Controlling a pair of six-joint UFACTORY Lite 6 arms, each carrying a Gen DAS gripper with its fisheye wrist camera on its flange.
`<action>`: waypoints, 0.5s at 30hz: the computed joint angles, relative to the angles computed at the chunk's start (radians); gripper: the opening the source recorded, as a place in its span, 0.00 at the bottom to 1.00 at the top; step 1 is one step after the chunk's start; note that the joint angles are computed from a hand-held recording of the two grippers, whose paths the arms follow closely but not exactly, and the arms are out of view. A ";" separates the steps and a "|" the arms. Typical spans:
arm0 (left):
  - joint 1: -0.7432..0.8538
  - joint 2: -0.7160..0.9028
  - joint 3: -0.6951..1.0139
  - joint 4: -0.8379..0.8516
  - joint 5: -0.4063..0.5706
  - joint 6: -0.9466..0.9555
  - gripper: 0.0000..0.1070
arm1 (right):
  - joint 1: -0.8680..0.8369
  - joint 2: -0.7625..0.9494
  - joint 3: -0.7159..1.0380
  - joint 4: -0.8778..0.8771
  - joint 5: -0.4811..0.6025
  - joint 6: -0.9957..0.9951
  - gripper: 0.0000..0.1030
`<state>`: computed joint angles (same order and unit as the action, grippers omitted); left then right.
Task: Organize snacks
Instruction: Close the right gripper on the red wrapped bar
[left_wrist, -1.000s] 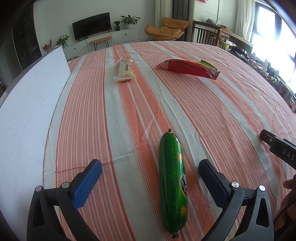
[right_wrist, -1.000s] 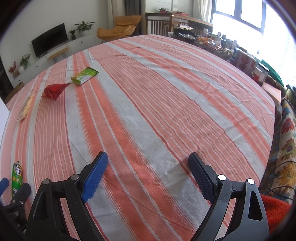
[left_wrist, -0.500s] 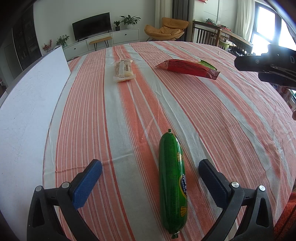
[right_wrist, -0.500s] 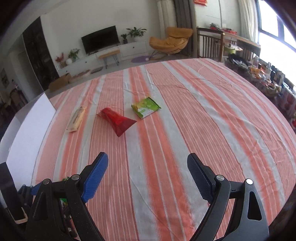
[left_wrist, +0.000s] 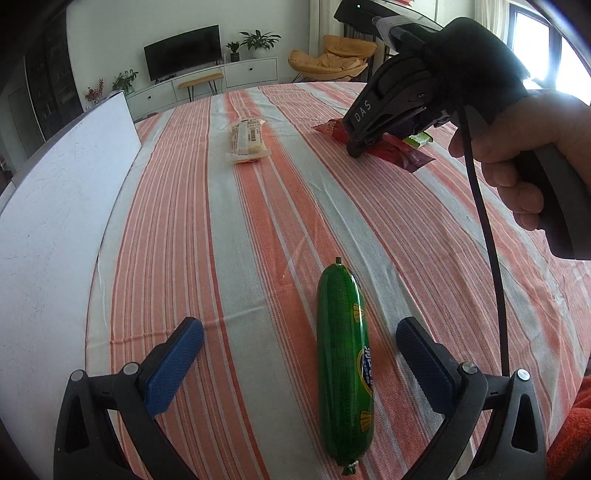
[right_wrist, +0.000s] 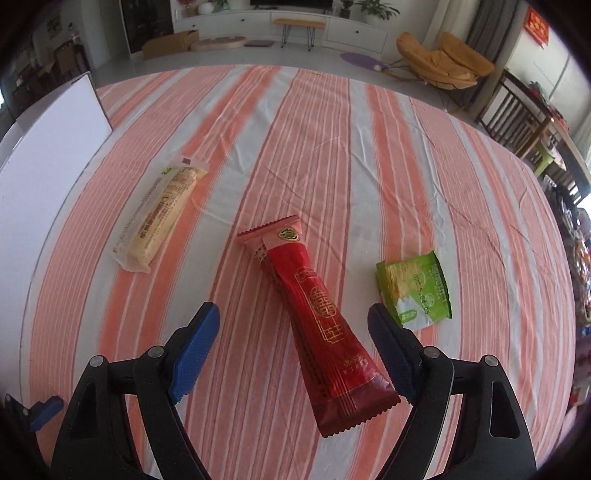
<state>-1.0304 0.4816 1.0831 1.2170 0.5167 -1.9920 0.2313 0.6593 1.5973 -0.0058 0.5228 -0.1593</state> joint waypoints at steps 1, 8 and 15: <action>0.000 0.001 0.000 0.001 0.000 -0.001 0.96 | -0.015 -0.002 -0.008 0.066 0.008 -0.042 0.26; -0.001 0.005 0.006 -0.003 0.001 0.002 0.96 | -0.151 -0.331 -0.435 0.415 -0.094 -0.321 0.24; -0.001 0.005 0.007 -0.002 0.001 0.002 0.96 | -0.281 -0.903 -1.041 0.594 -0.184 -0.404 0.24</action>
